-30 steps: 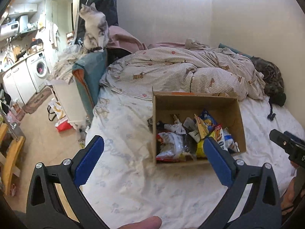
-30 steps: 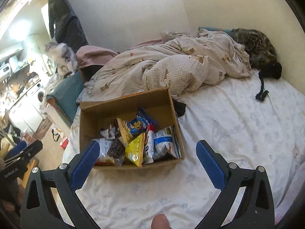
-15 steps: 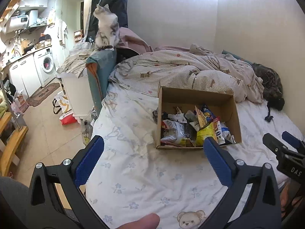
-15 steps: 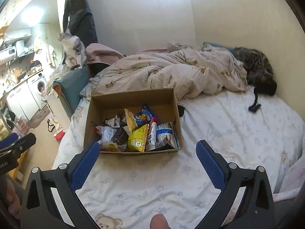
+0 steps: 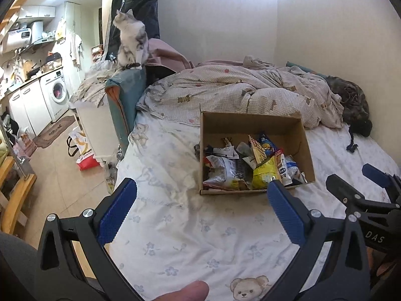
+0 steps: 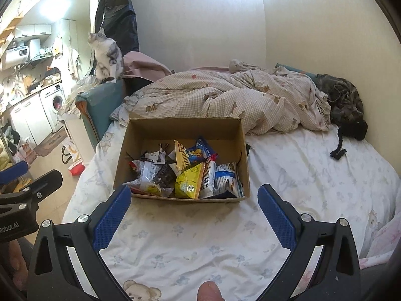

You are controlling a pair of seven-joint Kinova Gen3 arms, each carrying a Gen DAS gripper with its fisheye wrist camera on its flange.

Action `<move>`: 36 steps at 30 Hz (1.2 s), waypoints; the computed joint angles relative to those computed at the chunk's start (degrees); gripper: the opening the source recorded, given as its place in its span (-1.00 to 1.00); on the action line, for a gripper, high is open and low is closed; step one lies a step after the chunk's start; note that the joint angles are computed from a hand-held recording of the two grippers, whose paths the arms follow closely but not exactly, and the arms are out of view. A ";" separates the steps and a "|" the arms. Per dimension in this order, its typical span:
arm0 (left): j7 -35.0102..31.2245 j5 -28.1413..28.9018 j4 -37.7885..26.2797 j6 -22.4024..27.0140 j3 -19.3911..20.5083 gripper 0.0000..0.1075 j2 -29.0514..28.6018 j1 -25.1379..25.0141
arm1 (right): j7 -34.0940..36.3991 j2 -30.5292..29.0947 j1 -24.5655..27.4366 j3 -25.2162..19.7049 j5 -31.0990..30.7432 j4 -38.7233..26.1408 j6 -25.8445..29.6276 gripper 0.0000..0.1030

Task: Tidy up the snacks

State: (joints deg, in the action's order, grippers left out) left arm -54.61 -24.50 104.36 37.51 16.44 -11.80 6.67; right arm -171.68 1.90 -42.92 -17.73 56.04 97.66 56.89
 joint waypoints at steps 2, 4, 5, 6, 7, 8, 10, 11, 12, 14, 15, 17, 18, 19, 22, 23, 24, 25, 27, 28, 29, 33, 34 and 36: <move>-0.06 0.01 0.03 -0.17 -0.03 0.91 0.02 0.06 | -0.07 0.09 0.05 0.09 -0.13 -0.07 0.01 1.00; -0.11 -0.16 0.17 -0.52 0.01 0.91 0.00 0.09 | -0.05 0.07 0.08 0.15 -0.22 -0.08 0.00 1.00; -0.14 -0.17 0.28 -0.68 0.05 0.91 -0.08 0.12 | -0.04 0.10 0.08 0.14 -0.29 -0.12 0.03 1.00; -0.33 -0.11 0.33 -0.82 0.02 0.91 -0.12 0.18 | 0.10 0.02 0.18 0.22 -0.63 -0.11 -0.21 1.00; -0.42 -0.13 0.38 -0.94 0.04 0.91 -0.14 0.17 | 0.08 -0.10 0.29 0.28 -0.91 -0.04 -0.44 1.00; -0.43 -0.17 0.45 -1.00 0.10 0.91 -0.22 0.13 | 0.10 -0.13 0.44 0.35 -1.06 -0.04 -0.68 1.00; -0.65 0.03 0.51 -1.08 0.05 0.91 -0.36 0.11 | -0.10 -0.31 0.72 0.42 -1.26 0.06 -1.02 1.00; -0.73 0.17 0.48 -1.10 0.03 0.91 -0.38 0.08 | -0.22 -0.31 0.83 0.42 -1.25 0.09 -1.06 1.00; -0.58 0.06 0.55 -1.16 0.18 0.91 -0.43 -0.06 | -0.31 -0.36 0.94 0.43 -1.30 0.13 -1.12 1.00; -0.22 -0.18 0.53 -1.14 0.46 0.91 -0.40 -0.33 | -0.57 -0.37 1.08 0.39 -1.35 0.13 -1.13 1.00; -0.06 -0.20 0.52 -1.11 0.52 0.91 -0.43 -0.38 | -0.67 -0.45 1.14 0.37 -1.42 0.21 -1.19 1.00; -0.03 0.11 0.55 -1.26 0.37 0.91 -0.51 -0.35 | -0.59 -0.54 1.38 0.40 -1.86 0.26 -1.41 1.00; -0.09 0.18 0.57 -1.29 0.34 0.91 -0.55 -0.35 | -0.48 -0.52 1.47 0.40 -2.07 0.22 -1.40 1.00; -0.01 0.01 0.56 -1.21 0.48 0.91 -0.56 -0.46 | -0.46 -0.50 1.51 0.37 -2.13 0.17 -1.34 1.00; 0.09 -0.11 0.48 -1.07 0.64 0.91 -0.58 -0.52 | -0.82 -0.51 1.52 0.28 -1.75 0.27 -1.32 1.00; 0.05 -0.02 0.45 -1.03 0.63 0.91 -0.58 -0.46 | -0.90 -0.54 1.52 0.26 -1.66 0.31 -1.29 1.00; 0.09 -0.14 0.46 -1.03 0.68 0.91 -0.57 -0.52 | -0.94 -0.57 1.54 0.25 -1.61 0.33 -1.30 1.00; 0.07 -0.16 0.42 -0.94 0.73 0.91 -0.55 -0.49 | -0.91 -0.65 1.61 0.28 -1.73 0.40 -1.56 1.00; 0.10 -0.13 0.42 -0.96 0.71 0.91 -0.51 -0.46 | -0.97 -0.78 1.75 0.27 -1.81 0.53 -1.90 1.00; 0.04 -0.08 0.46 -1.00 0.66 0.91 -0.51 -0.41 | -0.88 -0.75 1.79 0.23 -1.88 0.46 -1.88 1.00; 0.03 -0.09 0.45 -0.95 0.67 0.91 -0.49 -0.40 | -0.88 -0.76 1.76 0.16 -1.86 0.41 -1.65 1.00; 0.11 0.03 0.28 -0.52 0.58 0.91 -0.38 -0.31 | -1.21 -0.80 1.79 0.06 -1.47 0.53 -1.79 1.00; 0.21 0.14 0.25 -0.39 0.54 0.91 -0.47 -0.28 | -1.37 -0.75 1.73 0.01 -1.23 0.55 -1.66 1.00; 0.32 0.08 0.43 -0.64 0.46 0.91 -0.41 -0.36 | -1.69 -0.69 1.59 -0.05 -1.06 0.56 -1.44 1.00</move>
State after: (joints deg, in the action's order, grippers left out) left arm -54.29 -24.42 104.79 36.87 16.90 -12.21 6.32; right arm -173.37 1.21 -41.33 -17.79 54.98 98.22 55.45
